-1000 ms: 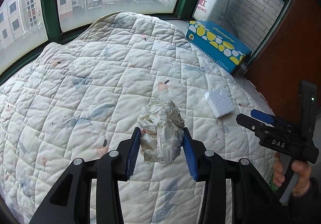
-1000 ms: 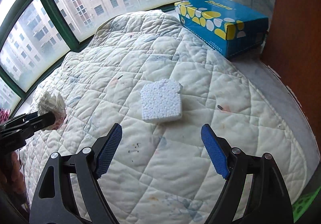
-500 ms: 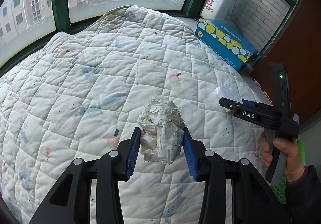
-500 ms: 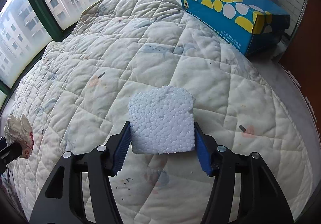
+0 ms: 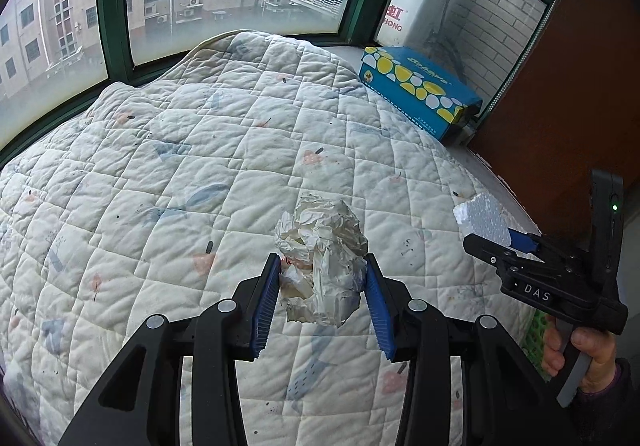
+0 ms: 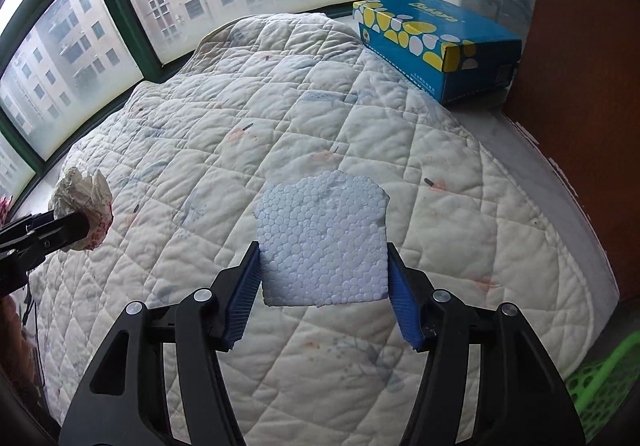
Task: Collect trash
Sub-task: 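Carry the crumpled paper and white foam over the green basket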
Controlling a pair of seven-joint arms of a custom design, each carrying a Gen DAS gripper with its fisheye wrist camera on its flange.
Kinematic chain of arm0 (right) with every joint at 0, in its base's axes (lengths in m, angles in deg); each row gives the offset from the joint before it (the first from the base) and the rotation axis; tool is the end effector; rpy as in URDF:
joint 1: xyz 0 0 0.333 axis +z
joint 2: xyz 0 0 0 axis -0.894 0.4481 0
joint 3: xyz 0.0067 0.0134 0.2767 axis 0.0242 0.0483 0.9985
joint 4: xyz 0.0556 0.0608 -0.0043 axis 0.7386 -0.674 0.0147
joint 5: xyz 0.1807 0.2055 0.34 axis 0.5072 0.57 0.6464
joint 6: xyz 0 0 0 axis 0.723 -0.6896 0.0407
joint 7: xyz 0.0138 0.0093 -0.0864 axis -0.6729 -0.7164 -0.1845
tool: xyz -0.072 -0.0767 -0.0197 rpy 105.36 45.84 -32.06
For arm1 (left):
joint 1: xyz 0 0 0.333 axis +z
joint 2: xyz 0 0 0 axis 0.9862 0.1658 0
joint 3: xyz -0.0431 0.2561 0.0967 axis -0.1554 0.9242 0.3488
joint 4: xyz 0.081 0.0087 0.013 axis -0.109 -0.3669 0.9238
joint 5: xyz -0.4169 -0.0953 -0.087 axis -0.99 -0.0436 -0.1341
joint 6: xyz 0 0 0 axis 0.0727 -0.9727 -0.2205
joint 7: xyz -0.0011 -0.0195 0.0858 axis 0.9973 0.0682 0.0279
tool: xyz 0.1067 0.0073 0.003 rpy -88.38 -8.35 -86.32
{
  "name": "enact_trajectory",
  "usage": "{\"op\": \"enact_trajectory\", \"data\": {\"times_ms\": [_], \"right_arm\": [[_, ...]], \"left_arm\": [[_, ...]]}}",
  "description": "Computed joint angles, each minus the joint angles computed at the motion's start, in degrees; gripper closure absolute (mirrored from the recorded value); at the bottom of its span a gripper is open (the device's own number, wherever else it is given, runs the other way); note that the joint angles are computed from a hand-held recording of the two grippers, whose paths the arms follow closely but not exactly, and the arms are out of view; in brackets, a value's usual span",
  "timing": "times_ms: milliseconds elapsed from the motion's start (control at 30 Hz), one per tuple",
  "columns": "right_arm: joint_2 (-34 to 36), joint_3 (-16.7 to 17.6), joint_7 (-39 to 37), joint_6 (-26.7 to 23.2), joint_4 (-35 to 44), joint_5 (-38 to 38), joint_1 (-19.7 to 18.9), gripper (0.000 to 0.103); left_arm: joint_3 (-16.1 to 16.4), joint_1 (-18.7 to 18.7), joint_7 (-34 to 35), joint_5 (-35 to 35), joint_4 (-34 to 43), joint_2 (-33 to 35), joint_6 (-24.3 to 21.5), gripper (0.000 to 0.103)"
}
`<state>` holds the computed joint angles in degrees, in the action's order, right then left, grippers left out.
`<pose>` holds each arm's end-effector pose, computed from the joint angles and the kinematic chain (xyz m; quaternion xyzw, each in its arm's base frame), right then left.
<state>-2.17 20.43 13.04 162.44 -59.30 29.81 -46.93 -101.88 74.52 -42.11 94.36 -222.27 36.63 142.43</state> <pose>0.6009 0.2410 0.5066 -0.8740 0.3814 -0.0447 0.2979 0.4342 -0.2380 0.5322 -0.8150 0.4813 -0.2556 0.1967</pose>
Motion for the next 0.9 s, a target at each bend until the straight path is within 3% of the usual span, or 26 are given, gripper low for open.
{"op": "enact_trajectory", "data": {"times_ms": [500, 900], "right_arm": [[-21.2, -7.4, -2.5, 1.3, -19.0, 1.5, 0.8, 0.044], [-30.8, -13.0, -0.5, 1.9, -26.5, -3.1, -2.0, 0.044]], "left_arm": [[-3.7, -3.5, -3.1, 1.8, 5.6, 4.0, 0.9, 0.063], [-4.7, -7.7, -3.7, 7.9, 17.5, 16.3, 1.6, 0.063]]}}
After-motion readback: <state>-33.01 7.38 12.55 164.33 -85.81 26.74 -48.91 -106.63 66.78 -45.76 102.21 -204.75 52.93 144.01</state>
